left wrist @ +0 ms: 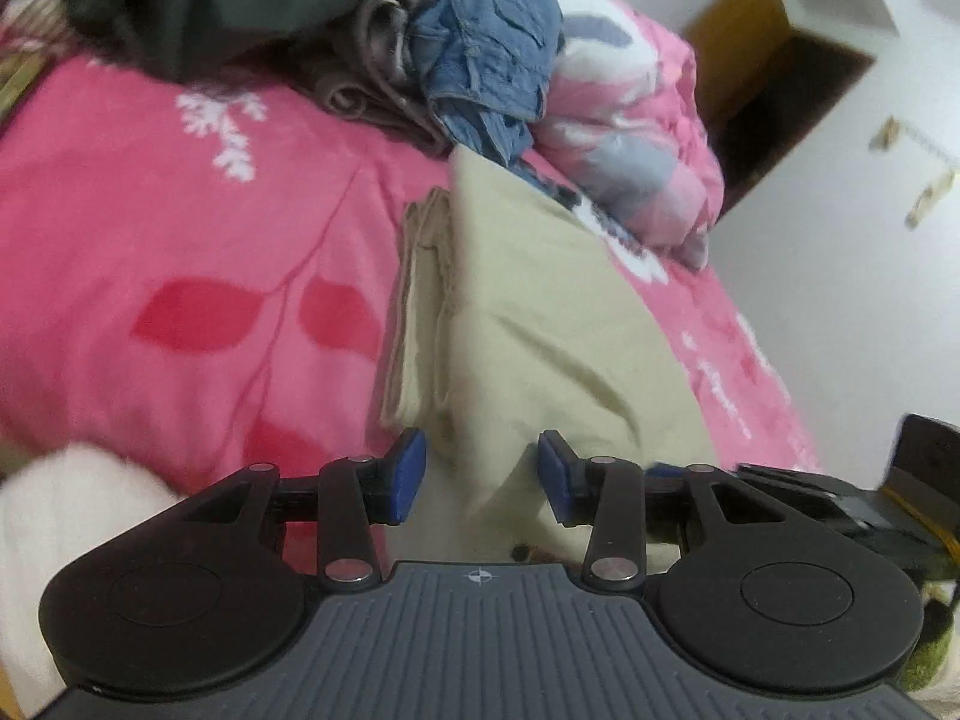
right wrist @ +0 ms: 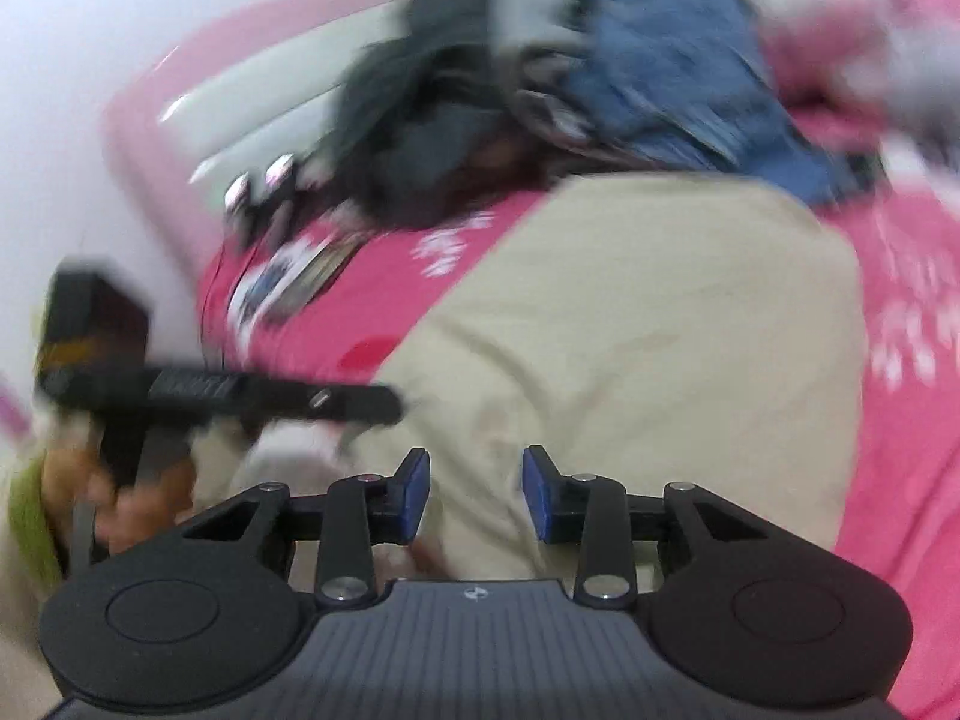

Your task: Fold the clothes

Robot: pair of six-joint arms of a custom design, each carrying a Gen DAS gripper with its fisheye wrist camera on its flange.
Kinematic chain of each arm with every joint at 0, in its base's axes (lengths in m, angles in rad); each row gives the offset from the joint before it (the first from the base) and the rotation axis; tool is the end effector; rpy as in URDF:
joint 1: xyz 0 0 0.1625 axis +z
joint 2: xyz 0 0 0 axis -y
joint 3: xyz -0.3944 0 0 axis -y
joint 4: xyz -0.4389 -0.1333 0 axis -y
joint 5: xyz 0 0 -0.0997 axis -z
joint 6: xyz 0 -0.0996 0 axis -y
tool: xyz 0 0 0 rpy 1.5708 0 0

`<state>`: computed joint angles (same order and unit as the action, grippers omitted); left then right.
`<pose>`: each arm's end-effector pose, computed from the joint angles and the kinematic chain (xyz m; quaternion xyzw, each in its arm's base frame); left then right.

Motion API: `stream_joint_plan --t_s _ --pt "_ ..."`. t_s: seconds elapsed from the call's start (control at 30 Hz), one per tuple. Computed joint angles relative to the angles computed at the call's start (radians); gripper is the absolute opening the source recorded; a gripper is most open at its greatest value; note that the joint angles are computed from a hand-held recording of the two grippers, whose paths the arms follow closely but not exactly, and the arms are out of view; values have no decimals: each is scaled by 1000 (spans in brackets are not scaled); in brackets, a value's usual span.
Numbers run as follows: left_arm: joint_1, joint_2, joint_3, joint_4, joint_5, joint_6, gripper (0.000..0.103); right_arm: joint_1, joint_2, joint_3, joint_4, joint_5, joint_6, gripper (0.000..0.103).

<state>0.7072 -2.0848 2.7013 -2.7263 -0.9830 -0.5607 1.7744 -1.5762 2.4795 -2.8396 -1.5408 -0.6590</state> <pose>-0.0997 -0.3332 0.2322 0.0629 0.9236 -0.3754 0.0448 0.2140 -0.3625 0.1548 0.4135 -0.8921 0.1804 0.0267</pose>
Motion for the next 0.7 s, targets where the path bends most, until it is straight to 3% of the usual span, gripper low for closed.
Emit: stream_joint_plan --t_s 0.07,0.17,0.27,0.37,0.53,0.63,0.7 --pt "14 3 7 -54 -17 14 41 -10 -15 -9 -7 43 39 37" --pt "26 17 0 -78 -27 44 39 5 66 -33 -172 10 102 35" --pt "21 5 10 -98 -27 61 36 20 156 -54 -171 -16 89 28" --pt "32 -58 35 -92 -46 46 36 42 199 -49 -134 35 34 28" --pt "67 -102 51 -96 -96 54 38 -4 181 -98 -190 102 157 28" --pt "102 -13 29 -189 -139 90 40 -13 200 -153 -246 60 267 29" --pt "131 74 -3 -247 -165 111 40 -29 207 -168 -274 71 343 30"
